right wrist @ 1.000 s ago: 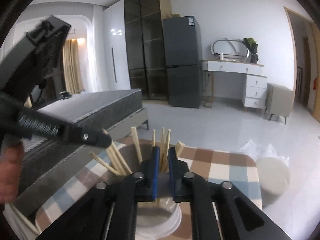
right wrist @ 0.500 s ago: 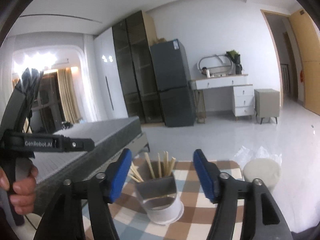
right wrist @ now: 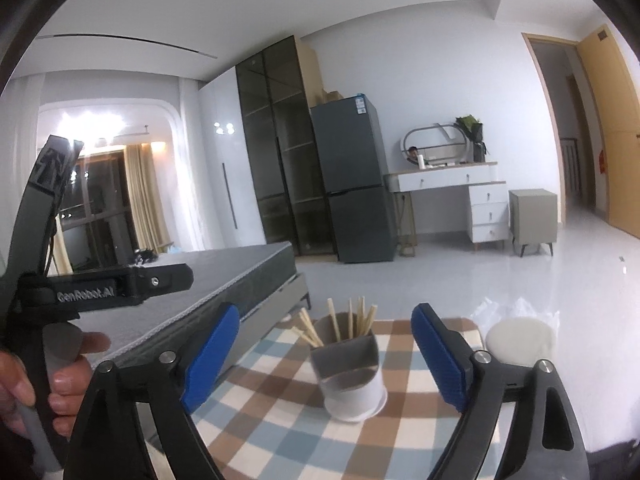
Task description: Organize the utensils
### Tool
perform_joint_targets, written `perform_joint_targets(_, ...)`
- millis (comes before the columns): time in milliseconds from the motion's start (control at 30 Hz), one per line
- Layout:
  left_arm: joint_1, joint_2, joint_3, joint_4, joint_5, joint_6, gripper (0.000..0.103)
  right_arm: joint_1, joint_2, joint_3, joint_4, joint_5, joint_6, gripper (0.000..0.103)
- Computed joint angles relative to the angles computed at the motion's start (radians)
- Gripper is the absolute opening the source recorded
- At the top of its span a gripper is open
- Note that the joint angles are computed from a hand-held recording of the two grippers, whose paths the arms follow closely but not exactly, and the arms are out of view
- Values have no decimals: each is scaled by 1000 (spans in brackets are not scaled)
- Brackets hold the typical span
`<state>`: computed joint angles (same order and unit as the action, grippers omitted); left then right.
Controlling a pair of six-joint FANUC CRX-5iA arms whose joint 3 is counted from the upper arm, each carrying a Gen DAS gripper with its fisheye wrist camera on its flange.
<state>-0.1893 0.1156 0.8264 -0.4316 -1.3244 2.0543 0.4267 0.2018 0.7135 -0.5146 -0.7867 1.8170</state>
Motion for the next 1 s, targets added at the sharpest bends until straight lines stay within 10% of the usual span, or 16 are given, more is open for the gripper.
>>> perform_joint_targets(1000, -44, -62, -95, -40, 7, 91, 100, 14, -101, -153, 37, 73, -30, 101)
